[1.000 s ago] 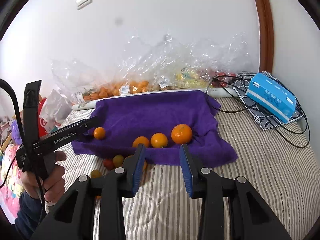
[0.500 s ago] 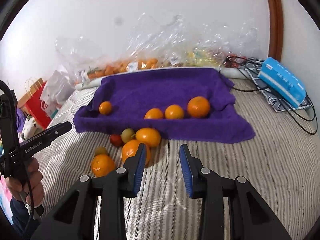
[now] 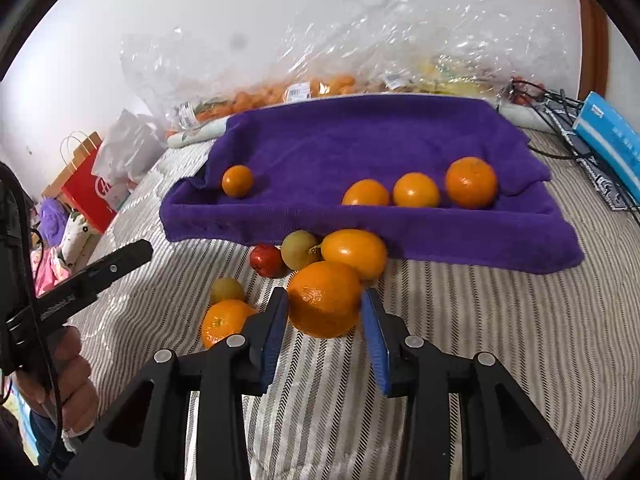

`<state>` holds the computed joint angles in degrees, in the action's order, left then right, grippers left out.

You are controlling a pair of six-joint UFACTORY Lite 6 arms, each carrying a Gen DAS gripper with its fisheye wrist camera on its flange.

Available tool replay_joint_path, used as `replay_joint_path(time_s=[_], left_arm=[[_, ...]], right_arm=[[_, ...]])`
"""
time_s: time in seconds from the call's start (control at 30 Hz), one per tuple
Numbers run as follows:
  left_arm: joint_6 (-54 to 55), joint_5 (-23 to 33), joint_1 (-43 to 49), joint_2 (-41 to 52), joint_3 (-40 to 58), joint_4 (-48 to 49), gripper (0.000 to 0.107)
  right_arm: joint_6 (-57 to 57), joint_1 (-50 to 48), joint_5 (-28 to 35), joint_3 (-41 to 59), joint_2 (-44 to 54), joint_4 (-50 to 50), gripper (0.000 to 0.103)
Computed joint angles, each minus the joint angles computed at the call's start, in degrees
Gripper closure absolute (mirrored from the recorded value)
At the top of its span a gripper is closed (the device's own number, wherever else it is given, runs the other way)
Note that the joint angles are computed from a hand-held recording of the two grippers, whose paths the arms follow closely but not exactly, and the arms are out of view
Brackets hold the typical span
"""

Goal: Organize fruits
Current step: 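Grasp the large orange on the bedding with the right tool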

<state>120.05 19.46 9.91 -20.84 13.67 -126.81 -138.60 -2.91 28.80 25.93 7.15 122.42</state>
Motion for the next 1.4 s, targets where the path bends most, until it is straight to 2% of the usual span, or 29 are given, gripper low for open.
replay_joint_path(time_s=[0.2, 0.47, 0.83, 1.4], left_arm=[[-2.3, 0.7, 0.9, 1.2, 0.6, 2.4, 0.057], [-2.4, 0.7, 0.8, 2.4, 1.2, 2.6, 0.057], [0.8, 0.2, 0.2, 2.8, 1.1, -0.7, 0.057], [1.5, 1.2, 0.8, 3.5, 1.0, -0.6, 0.057]], right_arm=[[-6.8, 3.3, -1.0, 1.2, 2.9, 8.1, 0.058], [-9.3, 4.6, -1.1, 3.4, 7.1, 11.5, 0.059], [-6.8, 2.0, 0.5, 1.2, 4.6, 7.6, 0.059], [-1.7, -2.8, 1.5, -3.4, -3.5, -0.4, 0.059]])
